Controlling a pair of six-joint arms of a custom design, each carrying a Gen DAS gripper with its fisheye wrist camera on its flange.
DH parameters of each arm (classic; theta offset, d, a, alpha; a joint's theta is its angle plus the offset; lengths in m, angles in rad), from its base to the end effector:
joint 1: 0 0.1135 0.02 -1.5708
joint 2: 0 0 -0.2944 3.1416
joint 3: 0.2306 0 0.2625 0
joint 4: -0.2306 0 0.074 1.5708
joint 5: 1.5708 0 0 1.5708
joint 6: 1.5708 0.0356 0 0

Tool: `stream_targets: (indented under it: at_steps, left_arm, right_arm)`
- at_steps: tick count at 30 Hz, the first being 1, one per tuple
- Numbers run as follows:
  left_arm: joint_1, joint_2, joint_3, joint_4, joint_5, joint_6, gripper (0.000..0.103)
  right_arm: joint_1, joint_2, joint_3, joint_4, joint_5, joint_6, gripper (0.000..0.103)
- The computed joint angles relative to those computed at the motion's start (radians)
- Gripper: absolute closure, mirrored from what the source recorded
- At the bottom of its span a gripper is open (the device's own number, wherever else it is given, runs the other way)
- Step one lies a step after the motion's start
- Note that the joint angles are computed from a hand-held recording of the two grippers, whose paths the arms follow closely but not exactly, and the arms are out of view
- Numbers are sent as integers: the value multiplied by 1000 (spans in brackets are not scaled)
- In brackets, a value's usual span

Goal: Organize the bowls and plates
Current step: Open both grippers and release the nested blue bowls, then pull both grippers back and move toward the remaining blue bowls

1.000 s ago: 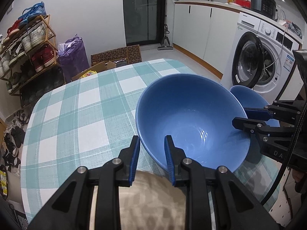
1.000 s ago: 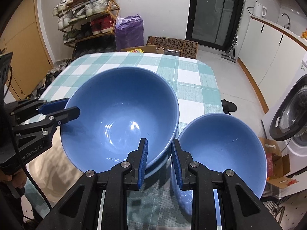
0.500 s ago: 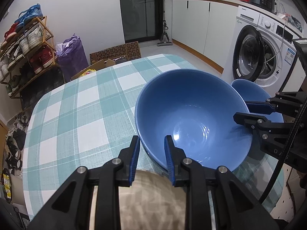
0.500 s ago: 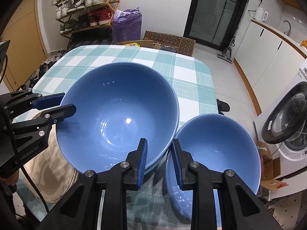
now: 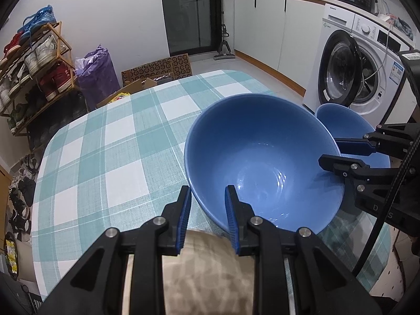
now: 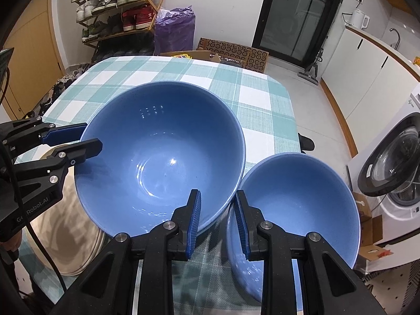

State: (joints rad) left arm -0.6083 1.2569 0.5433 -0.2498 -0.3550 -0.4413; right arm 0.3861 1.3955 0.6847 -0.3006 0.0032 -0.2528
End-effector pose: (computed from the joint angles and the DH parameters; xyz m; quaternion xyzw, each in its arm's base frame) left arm 0.1900 -0.1172 0.1834 0.0257 0.9404 -0.0017 0.3392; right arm 0.2406 0.0977 0.1892 -0.3014 0.9127 0.0168 0.2756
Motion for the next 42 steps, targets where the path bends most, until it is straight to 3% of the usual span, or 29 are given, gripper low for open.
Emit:
stream_targets:
  at_steps: [16, 23, 29, 31, 33, 36, 42]
  left_arm:
    - [10, 3, 1, -9, 26, 5, 75]
    - [0, -20, 0, -15, 19, 3, 49]
    - [1, -50, 1, -36, 32, -7, 44]
    - [-5, -68, -4, -40, 28, -14, 30]
    - [-10, -95, -13, -36, 31, -15, 14]
    - [-16, -122, -16, -39, 47, -7, 5]
    - [-45, -147, -5, -58, 36, -19, 2]
  right_arm:
    - [-13, 13, -2, 6, -17, -13, 73]
    - [-20, -20, -12, -4, -40, -23, 67]
    - [-48, -78, -24, -17, -111, -31, 38]
    - [-64, -104, -30, -21, -142, -35, 26]
    - [-83, -127, -31, -34, -182, -40, 22]
    - [-104, -170, -42, -38, -214, -43, 8]
    - [-172, -247, -51, -68, -307, -42, 1]
